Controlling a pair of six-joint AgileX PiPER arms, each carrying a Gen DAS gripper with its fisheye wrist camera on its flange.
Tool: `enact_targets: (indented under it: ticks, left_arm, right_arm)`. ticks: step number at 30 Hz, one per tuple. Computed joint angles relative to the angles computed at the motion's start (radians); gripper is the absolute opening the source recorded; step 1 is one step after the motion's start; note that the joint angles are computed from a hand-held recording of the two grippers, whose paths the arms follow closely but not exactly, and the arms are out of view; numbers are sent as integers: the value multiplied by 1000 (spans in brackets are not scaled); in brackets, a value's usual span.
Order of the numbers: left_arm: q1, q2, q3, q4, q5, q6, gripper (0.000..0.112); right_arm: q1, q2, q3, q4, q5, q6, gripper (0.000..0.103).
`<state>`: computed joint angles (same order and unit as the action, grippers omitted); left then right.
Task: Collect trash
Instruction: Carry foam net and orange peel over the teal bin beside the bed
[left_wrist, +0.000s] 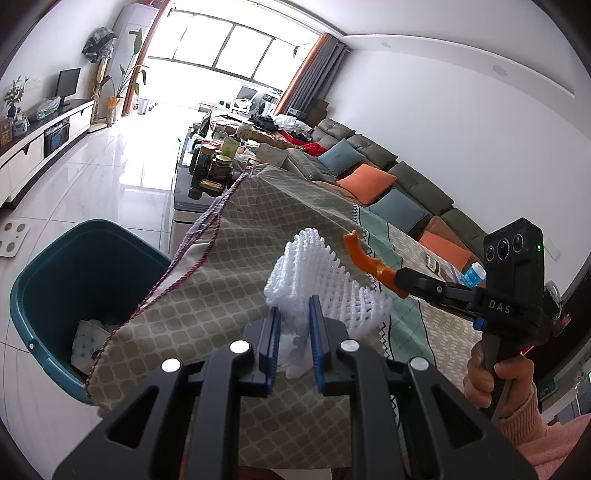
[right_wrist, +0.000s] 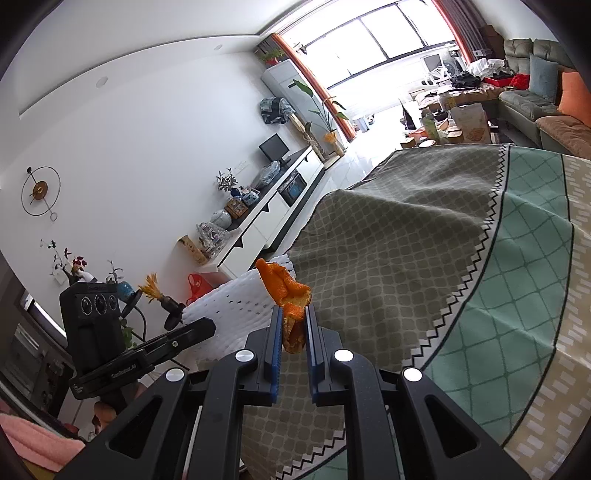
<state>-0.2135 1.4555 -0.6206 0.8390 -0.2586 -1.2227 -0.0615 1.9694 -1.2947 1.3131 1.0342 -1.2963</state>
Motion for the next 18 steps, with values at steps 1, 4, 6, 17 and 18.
enact_targets:
  ticks: [1, 4, 6, 17, 18]
  left_arm:
    - [4, -5, 4, 9, -2, -9, 16]
    - [10, -15, 10, 10, 1, -12, 16]
    - [15, -17, 11, 15, 2, -16, 16]
    - [27, -56, 34, 13, 26, -23, 16]
    - [27, -58, 34, 12, 30, -24, 16]
  right_arm:
    - [2, 2, -3, -1, 3, 1, 12]
    - [6, 3, -7, -5, 7, 4, 12]
    - [9, 5, -11, -6, 9, 4, 12]
    - [31, 14, -30, -13, 18, 3, 12]
    - [33, 15, -33, -15, 20, 3, 12]
